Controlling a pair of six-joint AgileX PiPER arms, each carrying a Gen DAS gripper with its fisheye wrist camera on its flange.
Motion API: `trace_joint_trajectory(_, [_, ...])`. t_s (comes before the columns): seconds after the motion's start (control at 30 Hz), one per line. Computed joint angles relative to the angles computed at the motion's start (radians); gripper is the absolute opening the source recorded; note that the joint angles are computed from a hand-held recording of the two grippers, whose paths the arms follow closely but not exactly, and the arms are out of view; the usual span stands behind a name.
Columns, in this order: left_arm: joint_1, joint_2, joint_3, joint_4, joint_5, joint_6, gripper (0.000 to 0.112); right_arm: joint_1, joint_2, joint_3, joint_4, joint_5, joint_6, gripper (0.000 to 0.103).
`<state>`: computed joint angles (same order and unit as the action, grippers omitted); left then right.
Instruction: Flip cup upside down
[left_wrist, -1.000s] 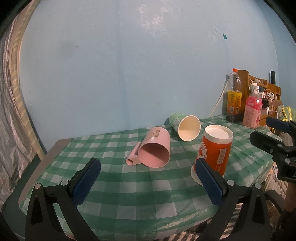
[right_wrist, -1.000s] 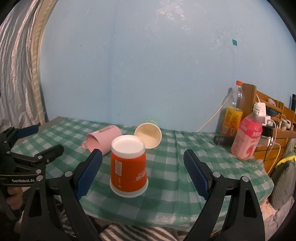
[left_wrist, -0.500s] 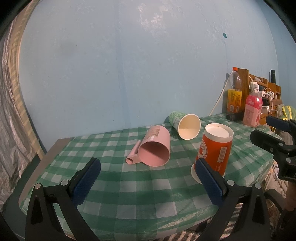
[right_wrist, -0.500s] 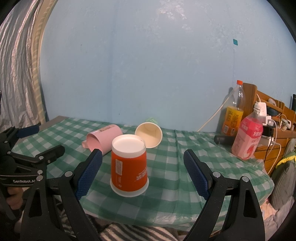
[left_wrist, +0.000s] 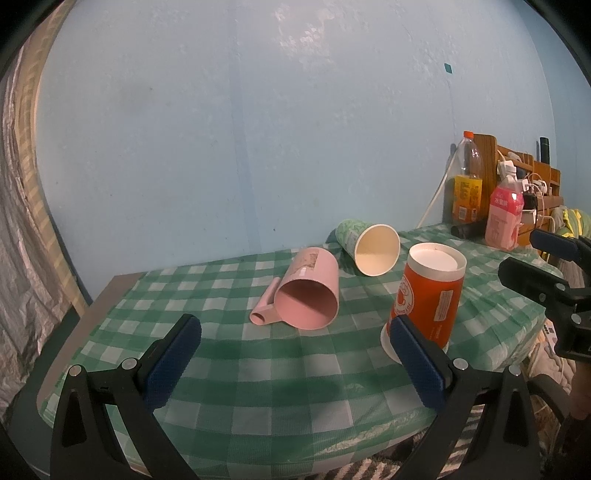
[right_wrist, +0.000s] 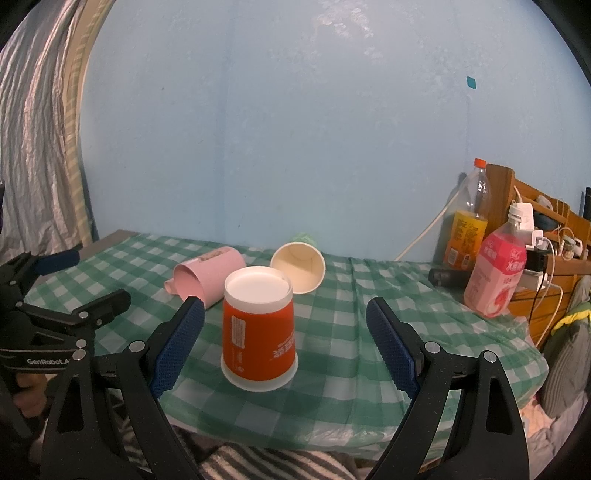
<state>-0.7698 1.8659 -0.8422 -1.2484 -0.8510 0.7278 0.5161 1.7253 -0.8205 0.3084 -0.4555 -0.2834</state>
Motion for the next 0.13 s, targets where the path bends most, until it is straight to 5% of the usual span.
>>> trace_joint_trajectory(0.13, [0.000, 0.004, -0.001, 0.001, 0.000, 0.004, 0.103, 0.002, 0.000, 0.001, 0.004, 0.000, -0.002, 0.088])
